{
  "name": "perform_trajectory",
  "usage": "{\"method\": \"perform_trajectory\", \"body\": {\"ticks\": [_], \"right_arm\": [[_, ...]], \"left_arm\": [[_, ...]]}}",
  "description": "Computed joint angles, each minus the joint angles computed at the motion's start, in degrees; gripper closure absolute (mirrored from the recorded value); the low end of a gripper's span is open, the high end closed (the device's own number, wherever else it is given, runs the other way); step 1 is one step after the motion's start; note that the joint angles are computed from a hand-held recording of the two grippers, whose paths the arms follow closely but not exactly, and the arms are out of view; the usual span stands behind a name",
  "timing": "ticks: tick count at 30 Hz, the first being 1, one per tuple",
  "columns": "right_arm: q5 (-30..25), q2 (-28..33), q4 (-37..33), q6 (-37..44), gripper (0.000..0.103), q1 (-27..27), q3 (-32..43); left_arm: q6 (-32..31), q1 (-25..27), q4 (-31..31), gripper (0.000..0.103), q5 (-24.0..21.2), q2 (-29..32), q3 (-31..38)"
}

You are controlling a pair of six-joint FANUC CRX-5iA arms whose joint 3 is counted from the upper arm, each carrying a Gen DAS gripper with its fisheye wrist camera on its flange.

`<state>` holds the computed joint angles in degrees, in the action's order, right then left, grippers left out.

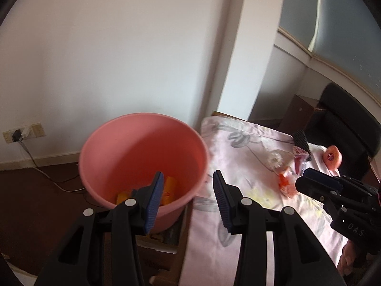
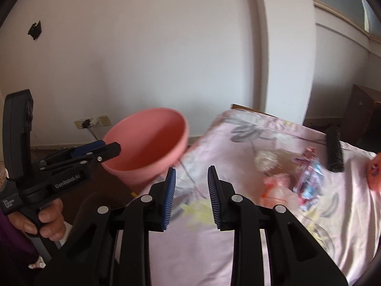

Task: Collect trash
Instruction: 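Move both tools back over the table toward the clear plastic and wrapper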

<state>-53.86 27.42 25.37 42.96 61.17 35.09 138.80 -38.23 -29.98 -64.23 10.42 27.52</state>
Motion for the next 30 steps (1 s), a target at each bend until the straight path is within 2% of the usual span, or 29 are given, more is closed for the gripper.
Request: {"method": "perform_trajectory", "body": {"ticks": [7, 16, 30], "right_arm": [[-0.9, -6.7, 6.0, -9.8, 0.075, -0.4, -12.2], [0.0, -12.5, 7.8, -18.7, 0.075, -2.4, -21.9], [3.2, -16.6, 7.4, -22.6, 0.075, -5.4, -28.3]], "left_arm": [[-6.3, 0.1, 6.0, 0.061, 3.9, 3.1, 1.9], [-15.3, 0.2, 14.4, 0.061, 5.2, 10.0, 8.5], [-22.8, 0.9, 18.1, 0.061, -0.2, 23.5, 26.9]]}}
